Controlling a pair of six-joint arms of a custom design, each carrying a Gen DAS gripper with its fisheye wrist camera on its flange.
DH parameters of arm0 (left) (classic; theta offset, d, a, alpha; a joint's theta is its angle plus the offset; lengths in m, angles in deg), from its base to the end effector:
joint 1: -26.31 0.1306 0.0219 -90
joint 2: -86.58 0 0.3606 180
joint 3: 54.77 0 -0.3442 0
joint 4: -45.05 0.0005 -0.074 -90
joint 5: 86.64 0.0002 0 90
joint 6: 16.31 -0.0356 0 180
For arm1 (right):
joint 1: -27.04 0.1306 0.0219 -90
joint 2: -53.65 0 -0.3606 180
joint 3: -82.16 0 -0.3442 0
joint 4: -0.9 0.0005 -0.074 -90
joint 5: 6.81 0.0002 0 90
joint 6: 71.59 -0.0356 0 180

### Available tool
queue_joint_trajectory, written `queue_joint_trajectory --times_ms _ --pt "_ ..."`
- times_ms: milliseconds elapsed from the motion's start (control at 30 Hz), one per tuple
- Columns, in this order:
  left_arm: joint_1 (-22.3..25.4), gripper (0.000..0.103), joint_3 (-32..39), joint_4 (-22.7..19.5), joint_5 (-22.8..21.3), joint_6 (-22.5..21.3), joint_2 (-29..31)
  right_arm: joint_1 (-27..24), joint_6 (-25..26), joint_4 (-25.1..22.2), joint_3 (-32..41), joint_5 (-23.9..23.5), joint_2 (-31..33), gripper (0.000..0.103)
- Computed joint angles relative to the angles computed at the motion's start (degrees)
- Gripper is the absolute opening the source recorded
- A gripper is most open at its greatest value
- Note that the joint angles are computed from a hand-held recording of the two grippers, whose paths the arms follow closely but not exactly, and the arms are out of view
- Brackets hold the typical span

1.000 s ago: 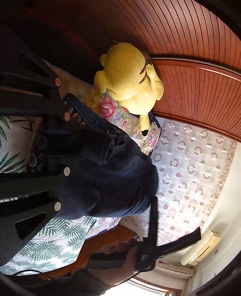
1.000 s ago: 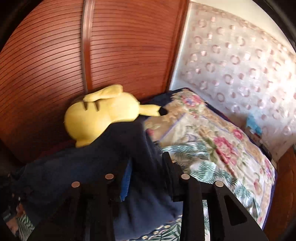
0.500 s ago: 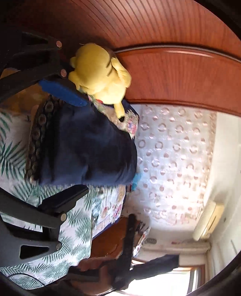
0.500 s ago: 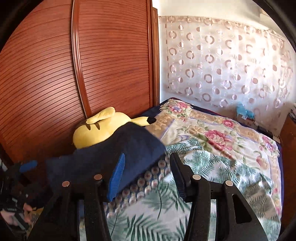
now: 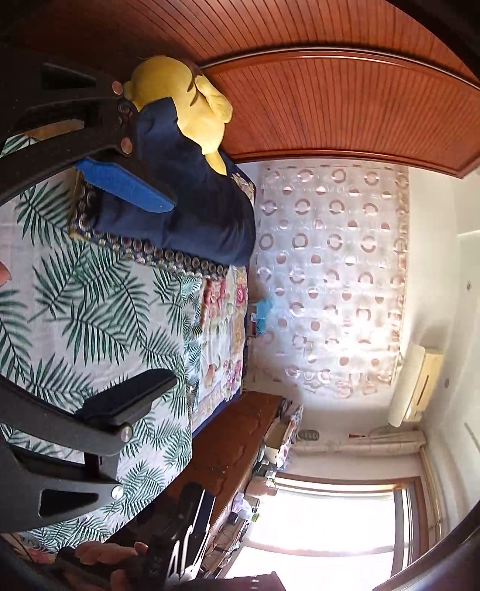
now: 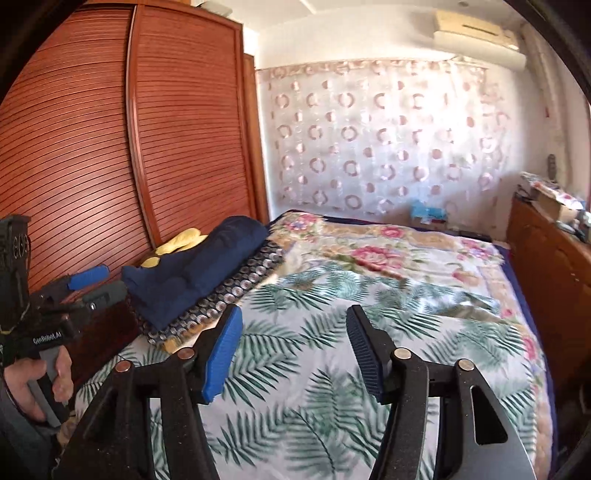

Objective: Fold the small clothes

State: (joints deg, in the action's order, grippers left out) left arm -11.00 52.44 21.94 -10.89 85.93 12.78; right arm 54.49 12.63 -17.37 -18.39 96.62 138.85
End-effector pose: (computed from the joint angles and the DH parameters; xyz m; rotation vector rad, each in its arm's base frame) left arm 0.4561 -0.3372 0.4419 0.2632 1.9406 -0.3291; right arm 0.3886 0.1920 0.4111 -0.2230 1.9681 0.1438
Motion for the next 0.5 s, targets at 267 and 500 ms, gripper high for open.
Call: queue_joint_trajectory --times_ms 267,500 --pt "-4.45 0.087 1.42 -1.45 -2.48 -0.50 -0.38 6.08 -4.01 2.51 -8.78 12.59 -8.11 0.078" --pt "-7.29 0.087 2.28 -2.95 -5.92 -1.45 0.16 10.41 -7.70 4.32 -9.89 19.03 -6.93 0.078"
